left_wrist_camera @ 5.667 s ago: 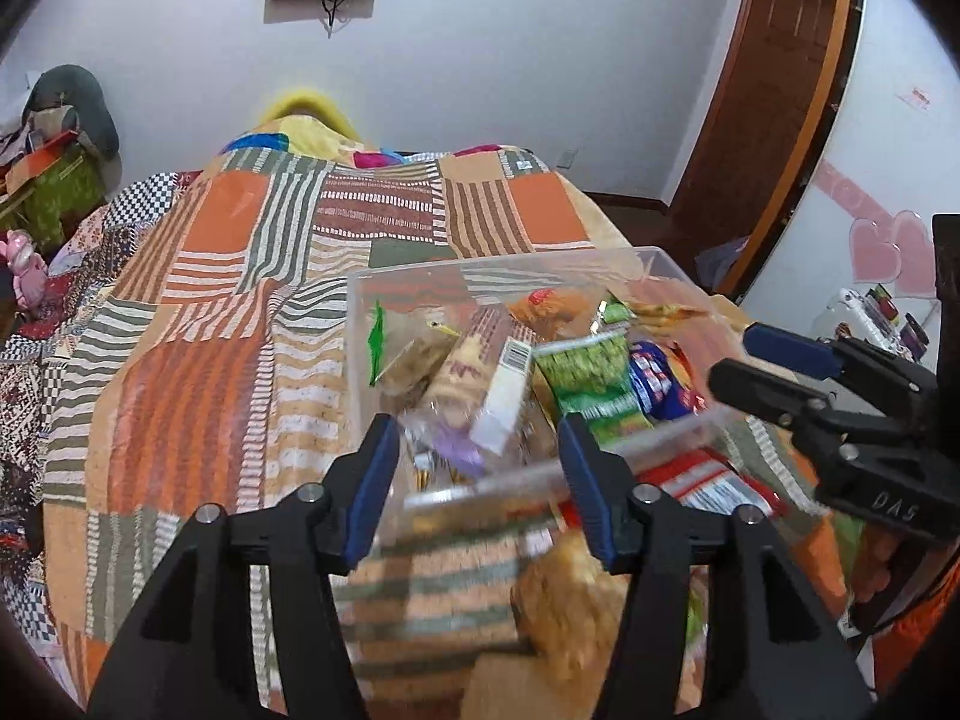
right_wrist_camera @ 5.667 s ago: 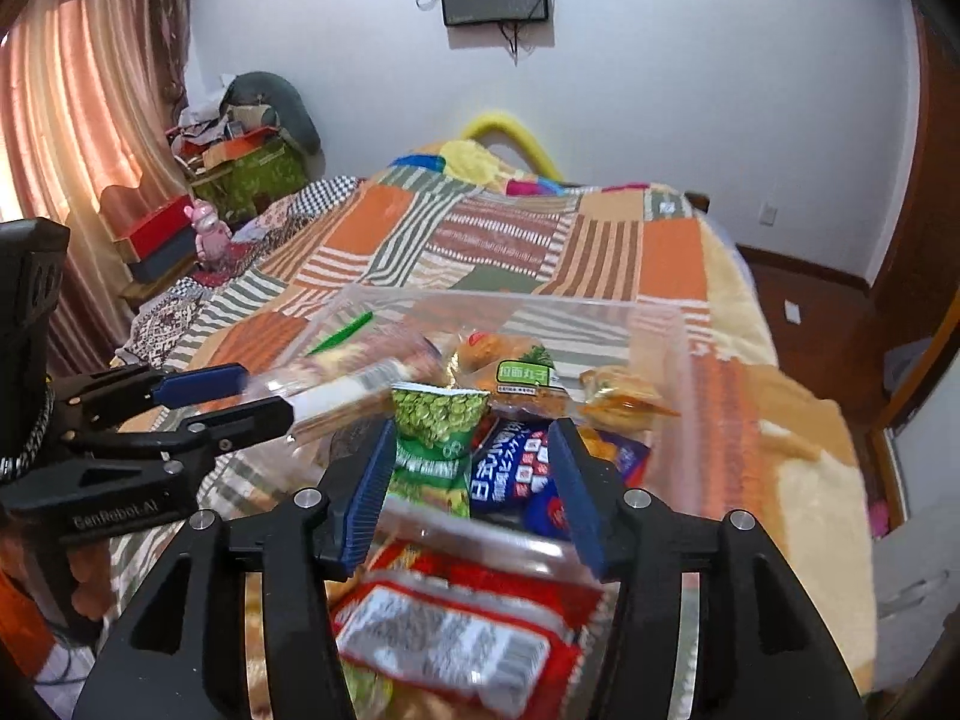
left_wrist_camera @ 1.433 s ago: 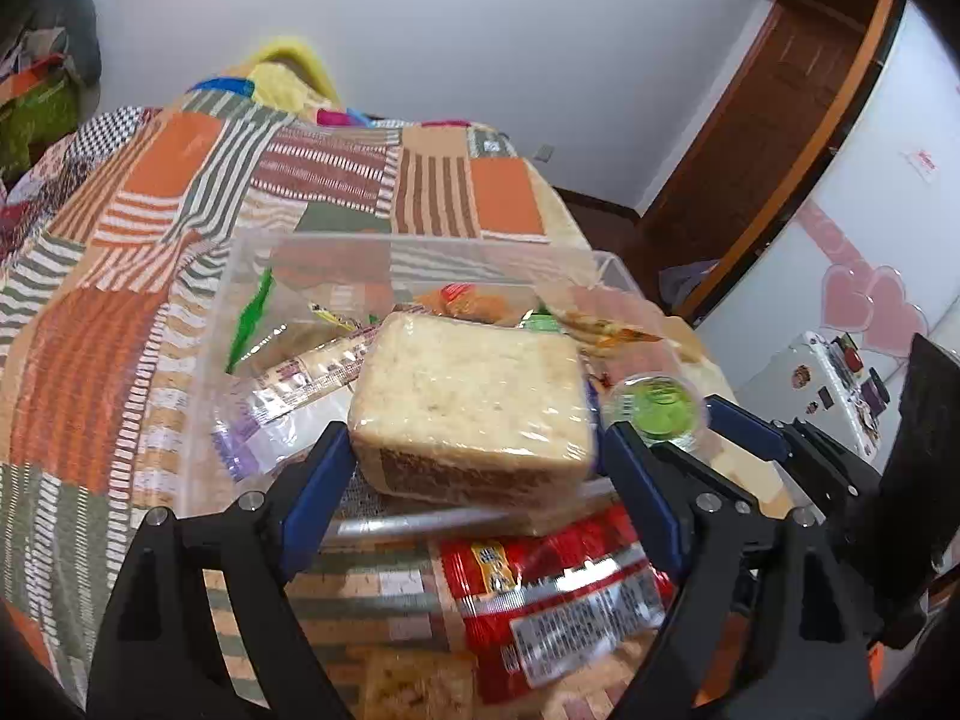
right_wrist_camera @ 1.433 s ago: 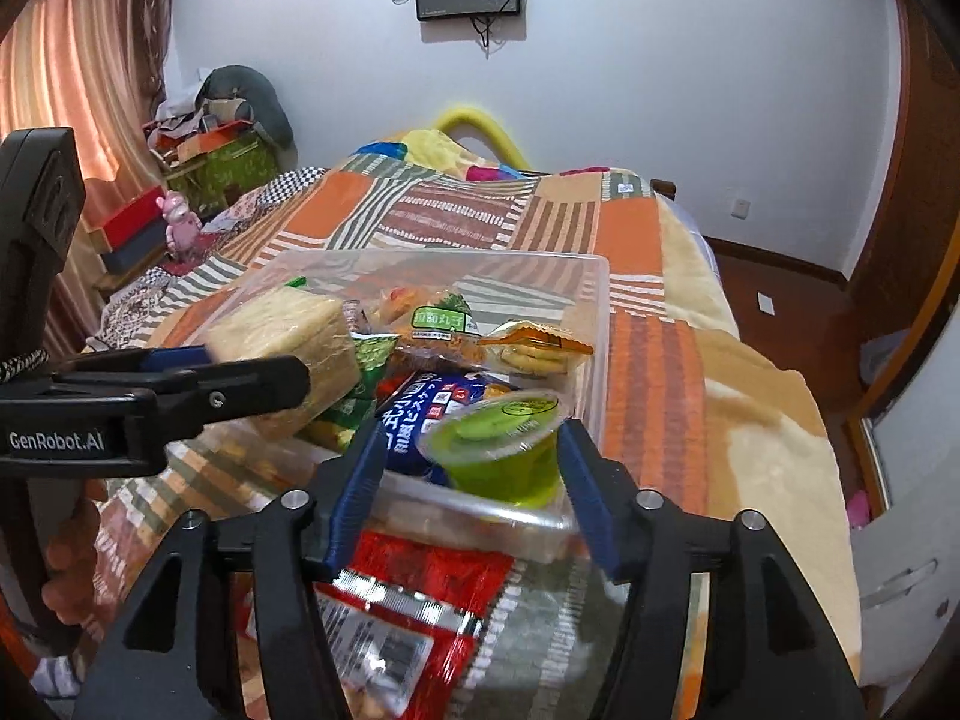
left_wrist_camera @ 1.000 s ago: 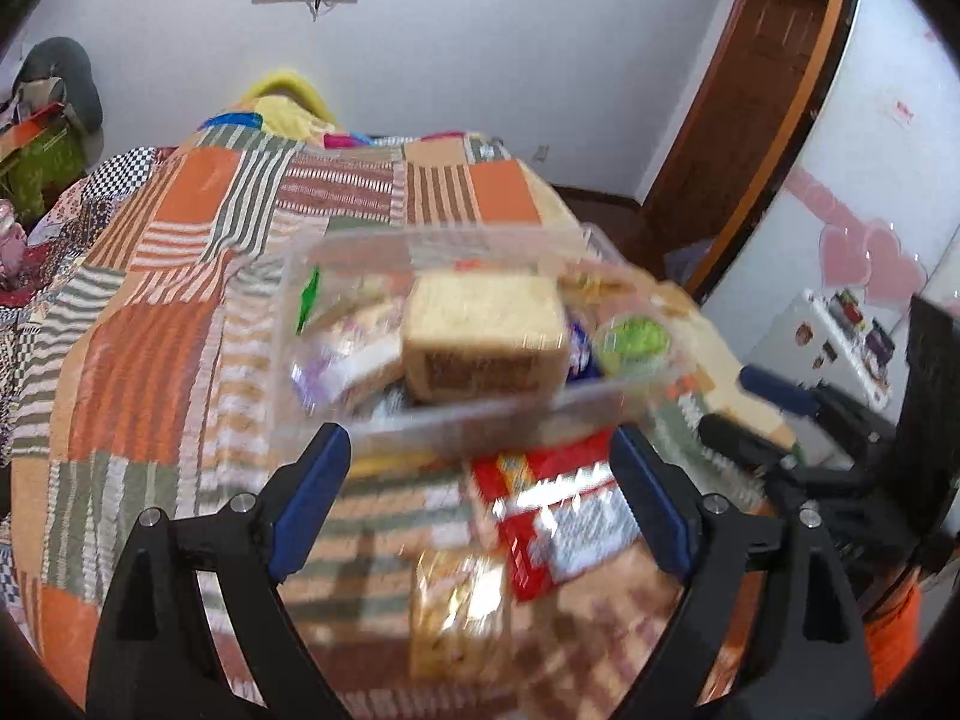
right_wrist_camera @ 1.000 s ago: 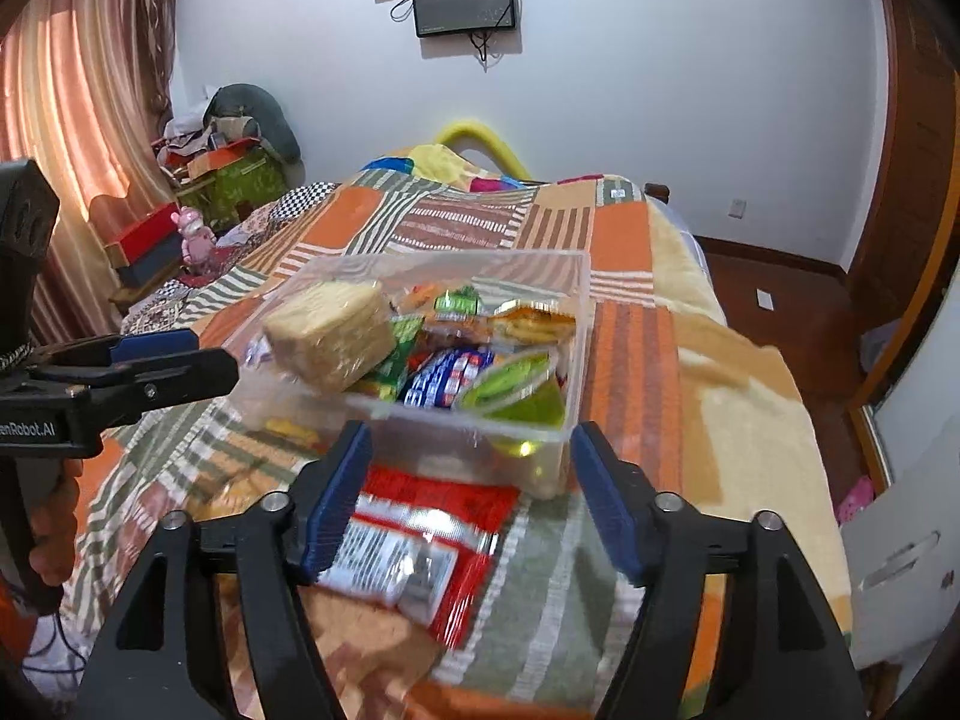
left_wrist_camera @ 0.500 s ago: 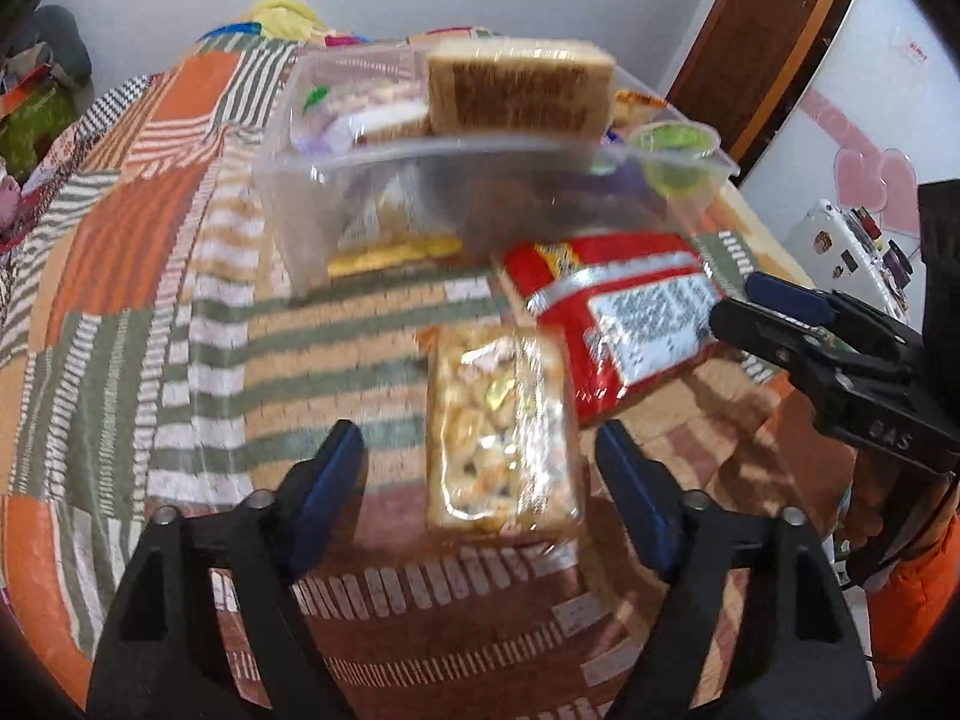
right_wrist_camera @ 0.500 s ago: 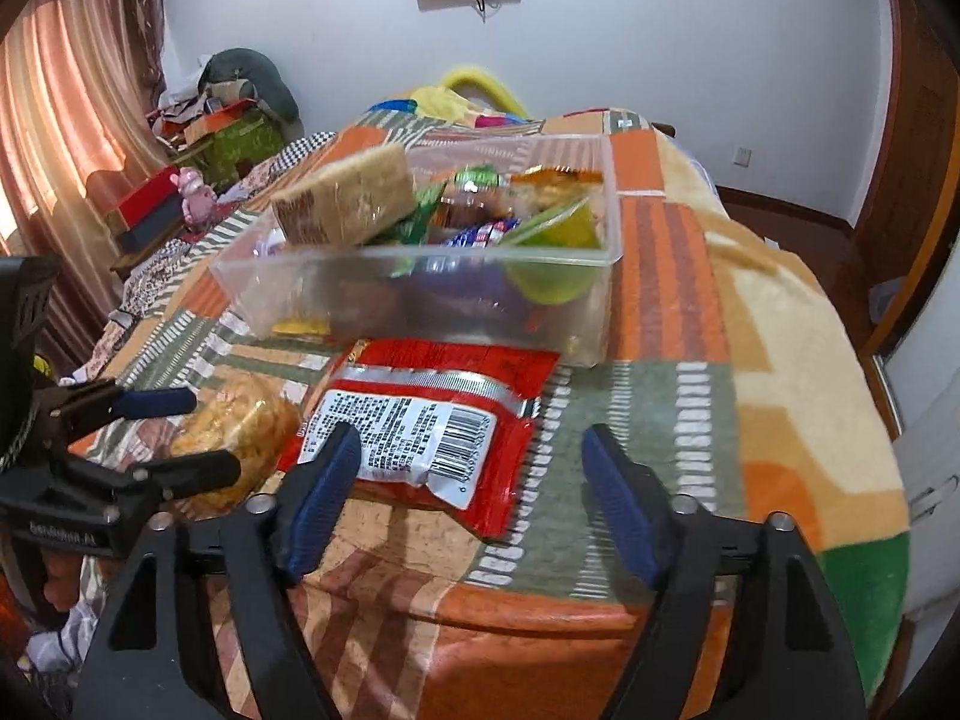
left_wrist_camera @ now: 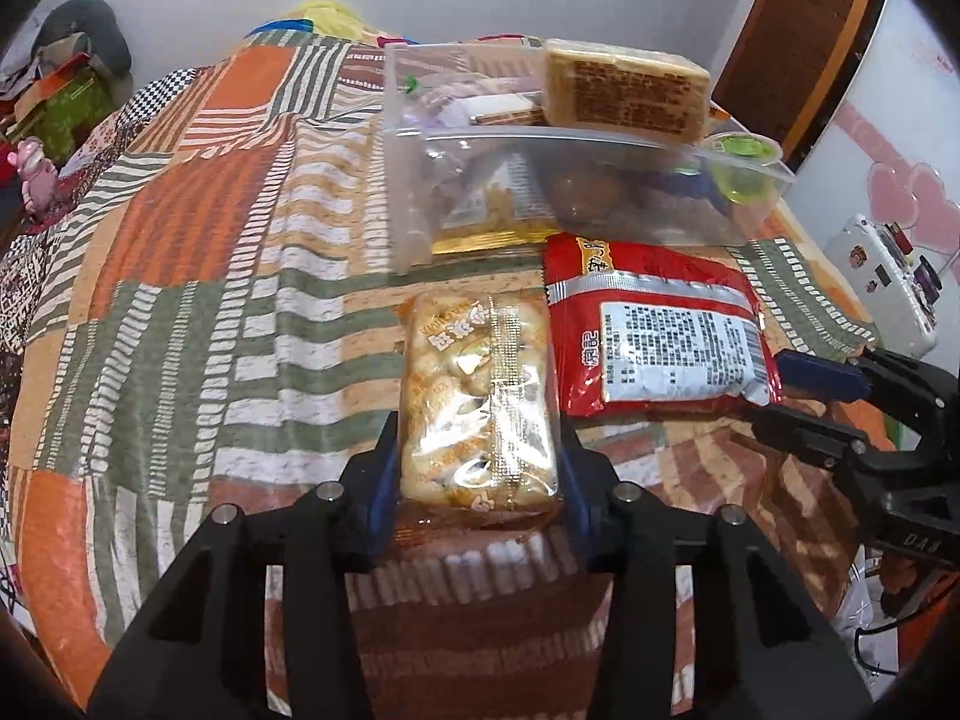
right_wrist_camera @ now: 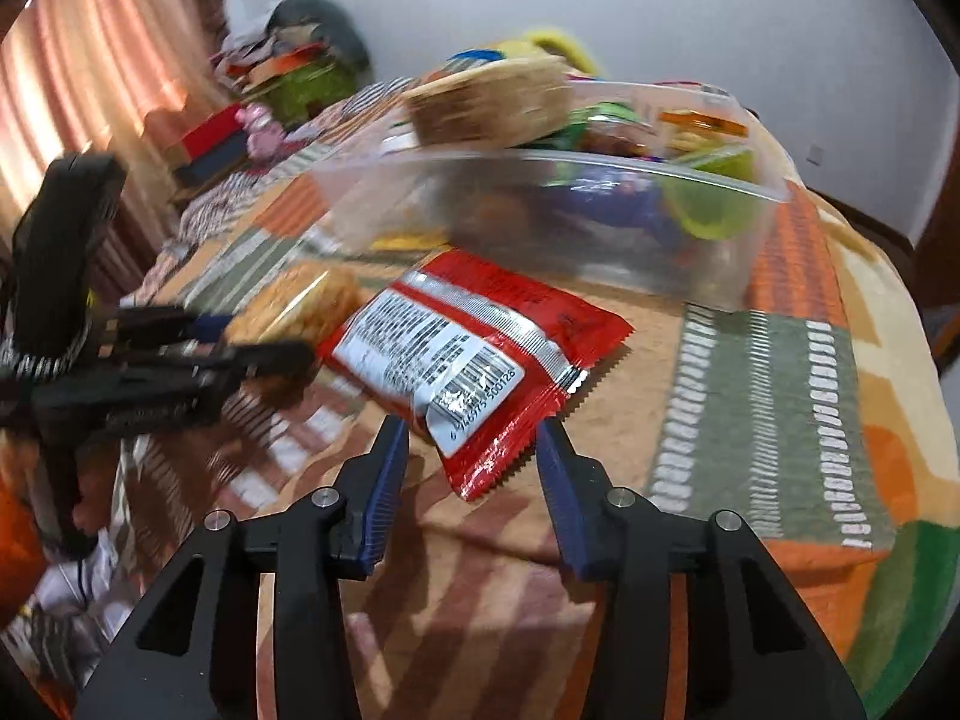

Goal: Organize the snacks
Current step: 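Grasp the puffed-snack pack with left gripper while right grasps the red-and-white bag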

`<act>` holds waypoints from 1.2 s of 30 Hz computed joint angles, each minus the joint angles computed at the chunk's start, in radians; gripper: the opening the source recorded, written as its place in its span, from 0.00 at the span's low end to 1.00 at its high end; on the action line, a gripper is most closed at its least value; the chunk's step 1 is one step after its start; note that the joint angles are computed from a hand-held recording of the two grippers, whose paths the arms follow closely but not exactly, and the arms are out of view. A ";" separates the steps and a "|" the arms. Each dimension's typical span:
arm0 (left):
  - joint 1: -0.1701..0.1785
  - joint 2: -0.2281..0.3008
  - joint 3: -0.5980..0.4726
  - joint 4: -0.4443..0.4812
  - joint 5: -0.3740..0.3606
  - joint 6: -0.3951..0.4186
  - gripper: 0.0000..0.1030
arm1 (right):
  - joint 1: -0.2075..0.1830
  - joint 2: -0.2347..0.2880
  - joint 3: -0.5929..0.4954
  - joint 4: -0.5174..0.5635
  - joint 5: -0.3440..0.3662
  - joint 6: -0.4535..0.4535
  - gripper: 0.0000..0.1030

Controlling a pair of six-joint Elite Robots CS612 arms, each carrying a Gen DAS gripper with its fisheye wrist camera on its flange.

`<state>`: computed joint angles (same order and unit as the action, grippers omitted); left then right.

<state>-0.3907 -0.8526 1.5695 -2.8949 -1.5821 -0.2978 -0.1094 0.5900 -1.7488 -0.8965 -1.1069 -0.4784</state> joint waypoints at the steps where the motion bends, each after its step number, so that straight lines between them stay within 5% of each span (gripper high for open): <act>1: 0.001 -0.002 0.004 -0.002 -0.001 0.001 0.43 | 0.000 -0.004 0.004 0.004 0.005 -0.001 0.42; 6: 0.006 -0.023 0.043 -0.023 -0.013 0.006 0.43 | 0.004 -0.012 0.033 -0.065 0.012 0.020 0.83; 12: 0.018 -0.026 0.052 -0.008 -0.054 -0.008 0.45 | 0.034 -0.037 0.102 -0.081 -0.012 -0.069 0.93; 20: 0.022 -0.022 0.054 -0.016 -0.063 -0.024 0.50 | 0.061 -0.077 0.195 -0.022 -0.027 -0.172 0.95; 29: 0.021 -0.008 0.027 -0.002 -0.041 -0.026 0.54 | 0.046 -0.073 0.155 0.103 -0.006 -0.241 0.95; 36: 0.012 0.002 0.013 -0.009 -0.009 -0.015 0.53 | 0.065 -0.041 0.130 0.013 -0.056 -0.170 0.88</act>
<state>-0.3784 -0.8507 1.5827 -2.9039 -1.5914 -0.3129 -0.0443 0.5487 -1.6185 -0.8833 -1.1629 -0.6486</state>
